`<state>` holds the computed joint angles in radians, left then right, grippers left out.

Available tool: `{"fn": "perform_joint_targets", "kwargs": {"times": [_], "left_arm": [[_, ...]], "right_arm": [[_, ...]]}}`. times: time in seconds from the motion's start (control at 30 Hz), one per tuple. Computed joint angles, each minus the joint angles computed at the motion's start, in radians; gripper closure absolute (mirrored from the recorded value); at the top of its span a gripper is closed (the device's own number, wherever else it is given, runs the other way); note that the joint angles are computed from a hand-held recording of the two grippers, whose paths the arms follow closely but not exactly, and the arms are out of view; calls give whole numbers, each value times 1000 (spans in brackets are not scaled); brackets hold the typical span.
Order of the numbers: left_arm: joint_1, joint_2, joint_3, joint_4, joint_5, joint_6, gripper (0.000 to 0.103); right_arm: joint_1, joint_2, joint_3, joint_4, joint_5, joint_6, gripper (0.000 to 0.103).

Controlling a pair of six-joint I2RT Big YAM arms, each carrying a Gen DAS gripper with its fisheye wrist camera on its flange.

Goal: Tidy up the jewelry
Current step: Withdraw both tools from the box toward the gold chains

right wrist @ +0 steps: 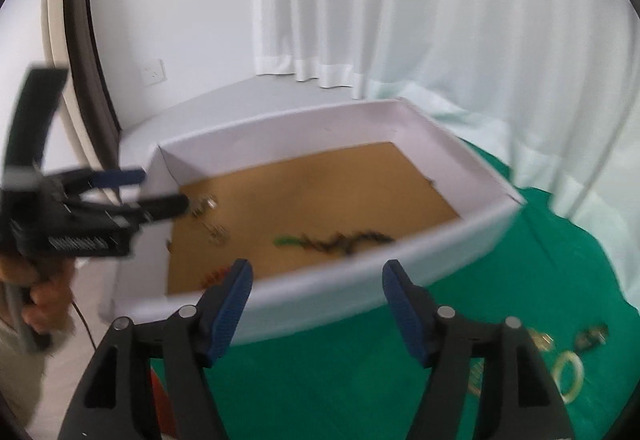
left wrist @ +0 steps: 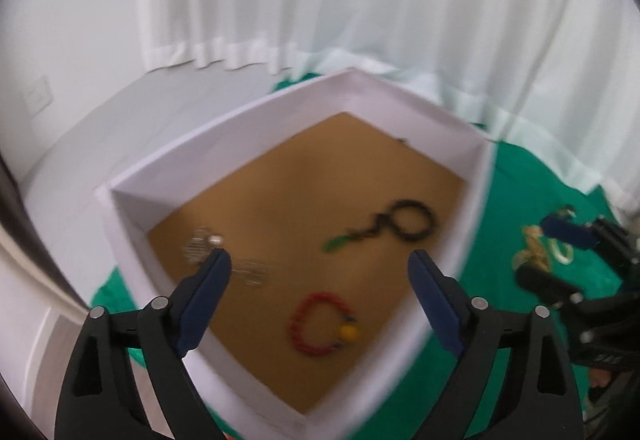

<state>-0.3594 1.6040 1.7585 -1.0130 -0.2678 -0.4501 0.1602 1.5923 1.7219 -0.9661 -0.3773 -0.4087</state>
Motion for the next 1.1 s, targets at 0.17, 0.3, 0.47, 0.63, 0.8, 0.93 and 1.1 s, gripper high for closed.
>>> {"fn": "perform_joint_targets", "kwargs": {"times": [0.17, 0.3, 0.47, 0.63, 0.8, 0.93, 1.1], "left_arm": [[-98, 39, 55, 0, 25, 17, 11], [-161, 106, 117, -8, 33, 17, 10], [-212, 174, 174, -35, 65, 6, 10], [-248, 228, 216, -63, 64, 18, 10], [-278, 273, 248, -79, 69, 17, 10], [-294, 303, 276, -101, 64, 24, 10], [-298, 327, 303, -125, 68, 27, 10]], "right_arm": [[-103, -94, -130, 10, 33, -20, 34], [-180, -138, -201, 36, 71, -23, 34], [-293, -177, -282, 69, 82, 27, 34], [-385, -198, -342, 96, 76, 75, 34], [-452, -210, -392, 117, 83, 87, 34], [-480, -214, -417, 132, 93, 95, 34], [-512, -214, -430, 136, 67, 115, 34]]}}
